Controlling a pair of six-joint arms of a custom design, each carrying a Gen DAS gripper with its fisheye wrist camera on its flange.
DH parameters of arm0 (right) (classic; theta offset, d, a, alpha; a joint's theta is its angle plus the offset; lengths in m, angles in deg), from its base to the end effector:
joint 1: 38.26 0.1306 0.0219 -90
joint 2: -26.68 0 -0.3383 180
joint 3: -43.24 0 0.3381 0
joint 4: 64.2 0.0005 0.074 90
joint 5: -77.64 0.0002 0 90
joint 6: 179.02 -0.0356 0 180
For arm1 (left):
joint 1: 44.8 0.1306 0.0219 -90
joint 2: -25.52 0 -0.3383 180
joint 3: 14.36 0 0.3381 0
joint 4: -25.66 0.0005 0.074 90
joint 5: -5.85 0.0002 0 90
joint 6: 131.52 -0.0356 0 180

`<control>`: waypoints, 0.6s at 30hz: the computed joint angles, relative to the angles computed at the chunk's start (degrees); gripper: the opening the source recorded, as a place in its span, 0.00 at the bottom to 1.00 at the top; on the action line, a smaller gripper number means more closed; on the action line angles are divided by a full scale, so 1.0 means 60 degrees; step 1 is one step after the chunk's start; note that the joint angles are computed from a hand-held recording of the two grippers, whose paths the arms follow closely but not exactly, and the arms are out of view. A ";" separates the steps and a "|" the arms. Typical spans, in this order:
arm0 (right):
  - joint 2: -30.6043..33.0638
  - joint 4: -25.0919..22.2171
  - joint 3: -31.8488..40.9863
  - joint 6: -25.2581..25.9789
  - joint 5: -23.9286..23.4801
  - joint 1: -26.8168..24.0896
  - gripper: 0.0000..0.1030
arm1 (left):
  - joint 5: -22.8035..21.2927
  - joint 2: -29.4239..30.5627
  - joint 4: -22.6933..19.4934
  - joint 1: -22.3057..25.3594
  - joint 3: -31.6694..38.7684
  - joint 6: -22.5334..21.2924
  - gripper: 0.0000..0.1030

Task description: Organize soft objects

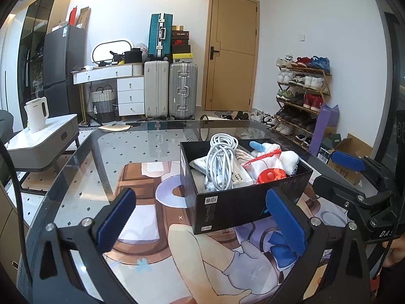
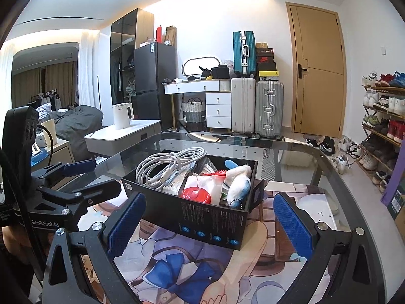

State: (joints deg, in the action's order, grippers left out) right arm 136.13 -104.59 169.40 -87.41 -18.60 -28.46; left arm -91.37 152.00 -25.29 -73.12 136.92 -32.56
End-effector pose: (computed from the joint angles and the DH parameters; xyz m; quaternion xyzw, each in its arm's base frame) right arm 0.5497 0.0984 0.5027 -0.1127 0.8288 0.0844 0.5415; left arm 0.5547 -0.2944 0.4961 0.1096 0.8406 -0.1180 0.5172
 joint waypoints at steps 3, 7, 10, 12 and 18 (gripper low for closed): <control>0.0003 -0.0010 0.0003 -0.0021 -0.0010 -0.0004 0.99 | 0.0018 0.0039 -0.0019 0.0008 0.0067 0.0040 1.00; 0.0014 -0.0033 0.0035 -0.0014 -0.0026 -0.0017 0.99 | -0.0002 0.0028 -0.0007 0.0011 0.0046 0.0024 1.00; -0.0032 0.0048 -0.0041 0.0020 0.0007 -0.0019 0.99 | 0.0000 0.0029 -0.0014 0.0009 0.0048 0.0032 1.00; -0.0087 0.0134 -0.0138 0.0055 0.0043 -0.0003 0.99 | -0.0022 0.0031 -0.0021 0.0005 0.0049 0.0035 1.00; -0.0134 0.0181 -0.0205 0.0058 0.0044 0.0021 0.99 | -0.0032 0.0049 -0.0034 0.0001 0.0074 0.0020 1.00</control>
